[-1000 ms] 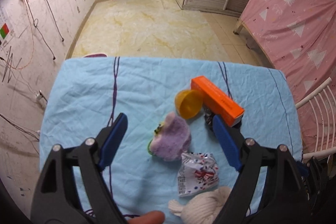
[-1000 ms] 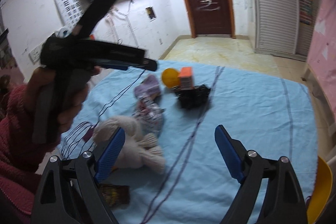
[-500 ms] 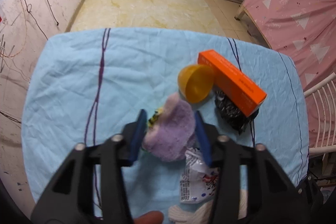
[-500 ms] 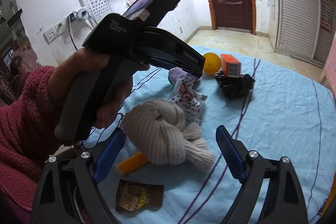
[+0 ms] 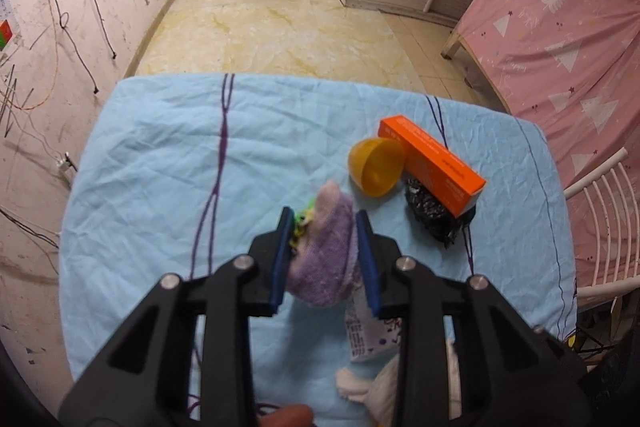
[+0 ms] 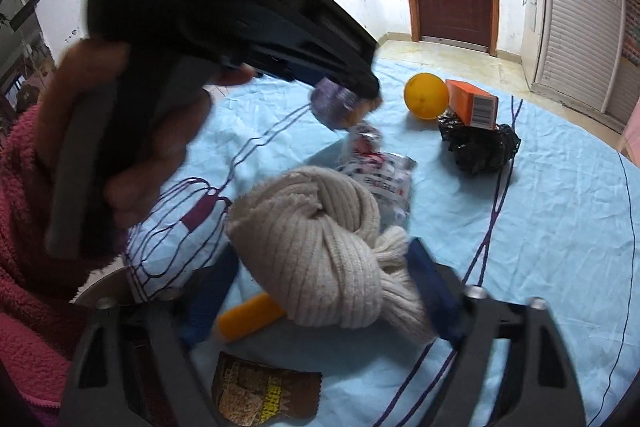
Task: Collect trash
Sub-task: 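Grasp the purple plush with the left tool while the right tool grasps the cream knit scarf, then carry the plush and scarf in both tools over the yellow bin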
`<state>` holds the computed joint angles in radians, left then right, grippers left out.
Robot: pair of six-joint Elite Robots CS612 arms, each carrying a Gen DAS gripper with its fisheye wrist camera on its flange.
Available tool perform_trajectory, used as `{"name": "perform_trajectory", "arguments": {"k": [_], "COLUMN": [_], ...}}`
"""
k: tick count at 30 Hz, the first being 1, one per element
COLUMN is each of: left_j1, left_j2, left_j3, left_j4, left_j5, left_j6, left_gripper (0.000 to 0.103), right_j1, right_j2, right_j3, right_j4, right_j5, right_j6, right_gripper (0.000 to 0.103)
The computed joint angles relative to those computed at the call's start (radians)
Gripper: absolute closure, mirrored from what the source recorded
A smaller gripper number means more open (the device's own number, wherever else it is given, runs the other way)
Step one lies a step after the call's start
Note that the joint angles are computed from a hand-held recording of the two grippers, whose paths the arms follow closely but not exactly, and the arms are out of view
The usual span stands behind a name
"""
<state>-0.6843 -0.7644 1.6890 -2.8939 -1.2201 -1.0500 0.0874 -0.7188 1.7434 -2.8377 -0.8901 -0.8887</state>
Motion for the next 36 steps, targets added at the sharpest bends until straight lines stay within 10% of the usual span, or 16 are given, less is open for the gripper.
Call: {"name": "perform_trajectory", "arguments": {"k": [36], "left_j1": [-0.07], "left_j2": [-0.018], "left_j3": [-0.041], "left_j4": [0.033], "left_j5": [0.109], "left_j6": [0.047], "left_gripper": [0.074], "right_j1": [-0.122], "right_j2": [-0.019], "right_j3": [0.034], "right_j4": [-0.216], "right_j5": [0.135], "right_j6": [0.199], "right_gripper": [0.053]}}
